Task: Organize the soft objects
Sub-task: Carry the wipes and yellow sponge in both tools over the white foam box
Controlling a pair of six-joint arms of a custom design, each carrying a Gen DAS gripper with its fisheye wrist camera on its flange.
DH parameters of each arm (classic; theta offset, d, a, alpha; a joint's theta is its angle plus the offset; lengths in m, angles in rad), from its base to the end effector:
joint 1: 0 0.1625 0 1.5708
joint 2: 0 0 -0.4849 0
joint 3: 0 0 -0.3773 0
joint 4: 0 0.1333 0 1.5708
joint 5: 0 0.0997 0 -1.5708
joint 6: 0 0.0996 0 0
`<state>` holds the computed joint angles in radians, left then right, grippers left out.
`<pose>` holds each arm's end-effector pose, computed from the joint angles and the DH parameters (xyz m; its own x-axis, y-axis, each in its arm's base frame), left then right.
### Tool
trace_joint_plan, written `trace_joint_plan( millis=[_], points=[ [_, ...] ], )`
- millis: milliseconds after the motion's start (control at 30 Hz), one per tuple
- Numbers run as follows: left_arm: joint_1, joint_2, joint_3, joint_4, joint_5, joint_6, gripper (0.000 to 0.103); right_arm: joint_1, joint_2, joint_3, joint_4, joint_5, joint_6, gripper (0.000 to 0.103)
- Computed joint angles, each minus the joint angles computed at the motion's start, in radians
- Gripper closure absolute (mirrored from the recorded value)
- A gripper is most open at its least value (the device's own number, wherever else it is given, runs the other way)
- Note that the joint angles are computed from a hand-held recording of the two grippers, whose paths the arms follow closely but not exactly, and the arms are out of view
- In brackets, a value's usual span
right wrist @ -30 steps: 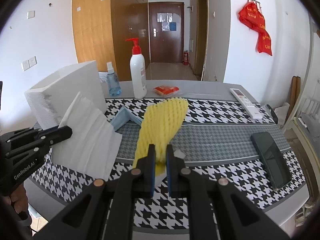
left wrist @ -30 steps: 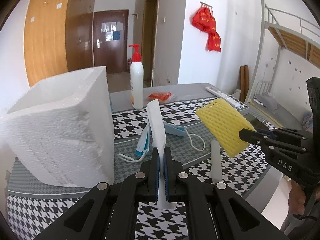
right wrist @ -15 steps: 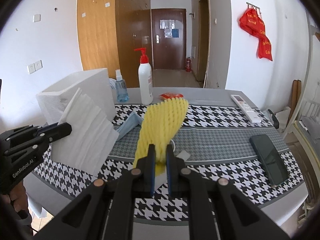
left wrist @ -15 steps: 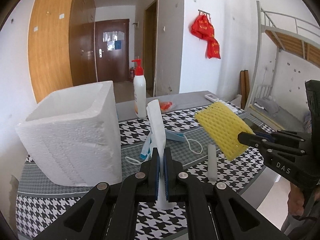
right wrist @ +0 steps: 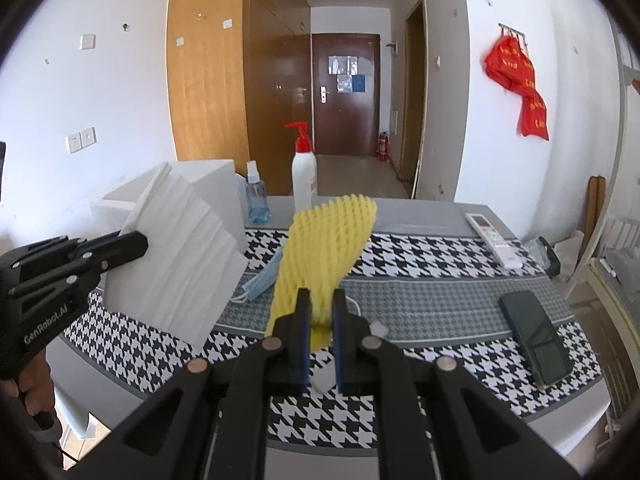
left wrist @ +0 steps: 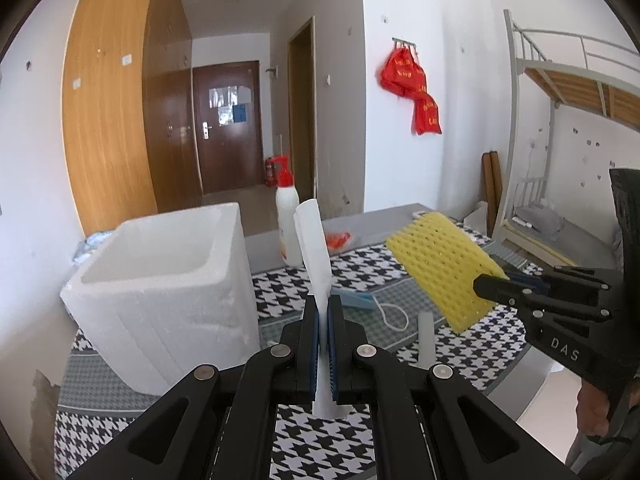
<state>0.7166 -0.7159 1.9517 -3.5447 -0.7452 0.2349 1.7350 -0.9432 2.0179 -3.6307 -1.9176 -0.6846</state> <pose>-0.3237 -0.5558 0.1415 -0.6660 0.2945 -0.6854 0.7329 0.4291 -0.5279 0.1958 -0.5732 0.2545 -0.6975 -0.2474 0.6725 -0.6860 0.5019 -0.5268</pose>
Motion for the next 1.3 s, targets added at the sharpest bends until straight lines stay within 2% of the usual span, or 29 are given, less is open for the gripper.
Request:
trace_joint_plan(
  millis=[500,1300],
  points=[
    [-0.008,-0.01,-0.036,-0.033,0.026,0.068,0.099,0.022,0.004,-0.029,-0.016,0.033,-0.023,0.091],
    [-0.029,-0.009,-0.116,-0.202,0.076,0.268,0.099,0.045,0.019,-0.078,0.008,0.084,-0.037,0.091]
  ],
)
